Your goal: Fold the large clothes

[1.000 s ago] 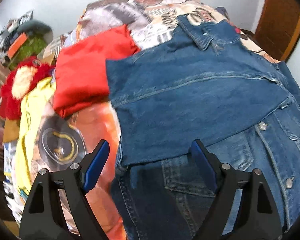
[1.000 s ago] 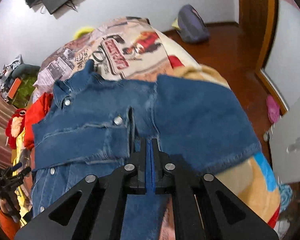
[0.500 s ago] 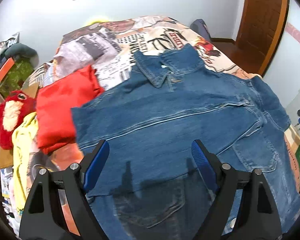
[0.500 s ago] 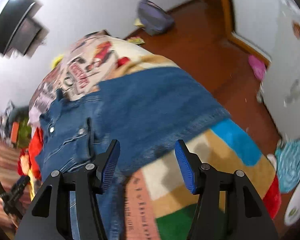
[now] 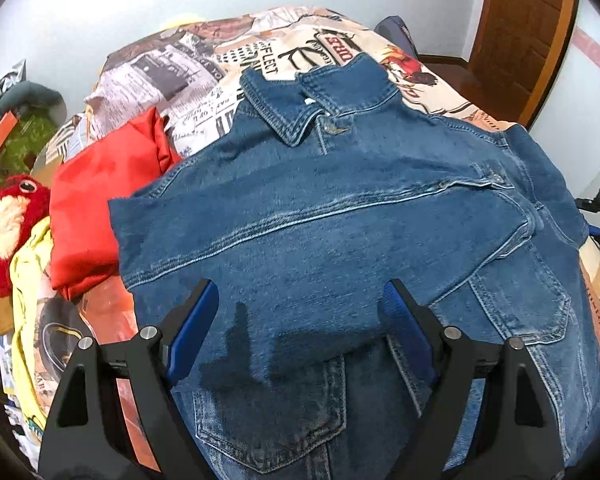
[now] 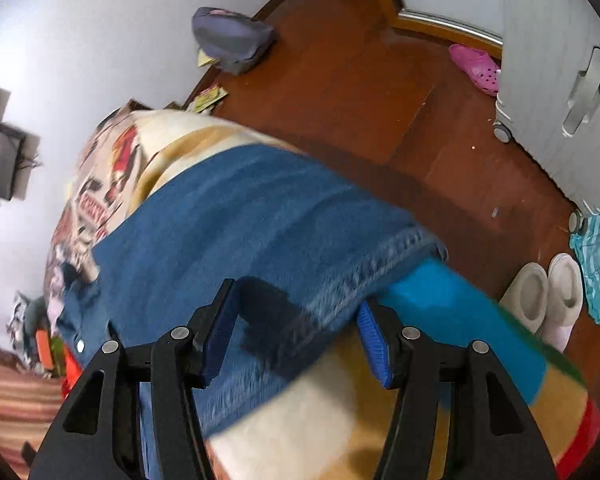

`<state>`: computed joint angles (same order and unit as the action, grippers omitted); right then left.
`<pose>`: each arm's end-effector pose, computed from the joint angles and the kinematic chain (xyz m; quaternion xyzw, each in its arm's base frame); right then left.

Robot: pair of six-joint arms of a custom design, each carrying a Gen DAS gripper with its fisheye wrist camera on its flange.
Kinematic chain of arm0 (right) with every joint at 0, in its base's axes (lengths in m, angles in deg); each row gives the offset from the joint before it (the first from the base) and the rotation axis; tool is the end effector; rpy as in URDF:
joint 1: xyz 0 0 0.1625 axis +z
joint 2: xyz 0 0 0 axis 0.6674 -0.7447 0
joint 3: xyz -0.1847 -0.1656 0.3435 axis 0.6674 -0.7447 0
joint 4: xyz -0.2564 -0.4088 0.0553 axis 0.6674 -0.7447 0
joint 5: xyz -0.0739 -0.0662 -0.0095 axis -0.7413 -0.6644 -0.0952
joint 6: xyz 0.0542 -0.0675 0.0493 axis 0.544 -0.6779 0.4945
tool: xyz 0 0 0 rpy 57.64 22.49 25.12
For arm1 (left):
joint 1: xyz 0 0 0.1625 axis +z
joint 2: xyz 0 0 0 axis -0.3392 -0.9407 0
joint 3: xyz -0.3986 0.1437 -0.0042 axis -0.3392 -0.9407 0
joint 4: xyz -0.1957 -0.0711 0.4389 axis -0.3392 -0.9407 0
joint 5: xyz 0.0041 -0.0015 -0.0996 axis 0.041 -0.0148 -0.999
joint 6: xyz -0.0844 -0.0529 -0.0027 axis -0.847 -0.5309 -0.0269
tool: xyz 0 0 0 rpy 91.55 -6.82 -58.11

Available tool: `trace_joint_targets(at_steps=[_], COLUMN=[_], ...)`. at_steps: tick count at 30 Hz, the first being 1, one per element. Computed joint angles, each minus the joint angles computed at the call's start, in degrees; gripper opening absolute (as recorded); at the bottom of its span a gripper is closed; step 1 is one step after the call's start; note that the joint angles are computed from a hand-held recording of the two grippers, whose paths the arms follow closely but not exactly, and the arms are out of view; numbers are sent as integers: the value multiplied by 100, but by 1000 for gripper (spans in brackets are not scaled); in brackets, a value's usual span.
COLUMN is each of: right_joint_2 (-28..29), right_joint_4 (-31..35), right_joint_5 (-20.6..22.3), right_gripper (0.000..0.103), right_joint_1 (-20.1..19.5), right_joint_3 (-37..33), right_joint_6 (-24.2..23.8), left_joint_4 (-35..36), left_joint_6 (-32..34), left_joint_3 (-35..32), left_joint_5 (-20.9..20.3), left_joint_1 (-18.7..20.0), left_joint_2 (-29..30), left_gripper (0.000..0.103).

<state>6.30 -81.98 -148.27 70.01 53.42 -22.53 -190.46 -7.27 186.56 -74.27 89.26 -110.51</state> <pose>0.3355 -0.6051 0.0490 -0.1458 -0.9484 0.2405 0.1464 0.0475 -0.4819 0.4940 0.0531 0.8780 -0.2546 0.4019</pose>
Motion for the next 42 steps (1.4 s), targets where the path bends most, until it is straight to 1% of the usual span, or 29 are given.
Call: trace_joint_targets(at_steps=[3, 4, 6, 8, 10, 11, 13, 15, 16, 18, 20, 23, 27, 29, 31, 33, 35, 37, 39, 40, 42], right_joint_2=[130, 150, 230, 296, 362, 412, 479, 512, 534, 580, 661, 840, 1126, 1267, 1417, 1533, 1657, 1674, 1666, 1588, 1494], right_joint_4=[-10, 6, 132, 230, 385, 365, 146, -138, -346, -568, -741, -789, -460, -219, 165, 691, 1113, 1479, 1847, 1992, 2023], right_joint_5=[-205, -266, -534, -804, -1143, -1399, -1651, -1734, -1723, -1607, -1321, -914, -360, -133, 2, 199, 388, 518, 739, 918, 990], right_gripper=[55, 53, 45, 27, 21, 19, 17, 16, 16, 16, 15, 15, 15, 15, 15, 15, 18, 18, 18, 18, 19], right_joint_1=[-8, -8, 76, 183, 337, 471, 669, 831, 961, 1125, 1341, 1608, 1812, 1840, 1812, 1735, 1675, 1630, 1564, 1507, 1535], right_joint_3=[-152, -187, -314, -426, -557, -622, -705, -770, -834, -955, -1136, -1356, -1575, -1611, -1729, -1793, -1928, -1966, -2020, -1978, -1899], right_joint_6=[101, 129, 143, 6, -213, -402, -809, -1160, -1420, -1783, -2228, -2672, -2877, -2844, -2719, -2527, -2384, -2193, -1888, -1766, -1715], left_joint_4=[20, 29, 33, 35, 30, 27, 38, 74, 86, 117, 122, 139, 200, 261, 318, 342, 389, 435, 485, 505, 510], left_joint_6=[-43, -57, -73, -75, -64, -60, -50, -47, -45, -28, -2, 4, -54, -94, -110, -97, -110, -125, -152, -176, -208], left_joint_3=[-18, -27, -38, -42, -29, -20, -2, 14, 19, 31, 53, 74, 103, 116, 140, 155, 180, 195, 204, 204, 209], left_joint_5=[-18, -32, -56, -91, -94, -93, -97, -105, -104, -95, -79, -65, -62, -82, -90, -93, -92, -94, -109, -126, -170], left_joint_1=[72, 95, 134, 158, 161, 162, 169, 172, 171, 162, 142, 117, 93, 86, 71, 62, 46, 52, 80, 103, 138], left_joint_2=[2, 0, -15, -52, -102, -130, -195, -267, -293, -359, -436, -548, -687, -766, -853, -915, -981, -1026, -1051, -1051, -1047], left_gripper=[84, 84, 84, 84, 84, 84, 84, 84, 84, 84, 84, 84, 84, 84, 84, 84, 84, 84, 84, 84, 84])
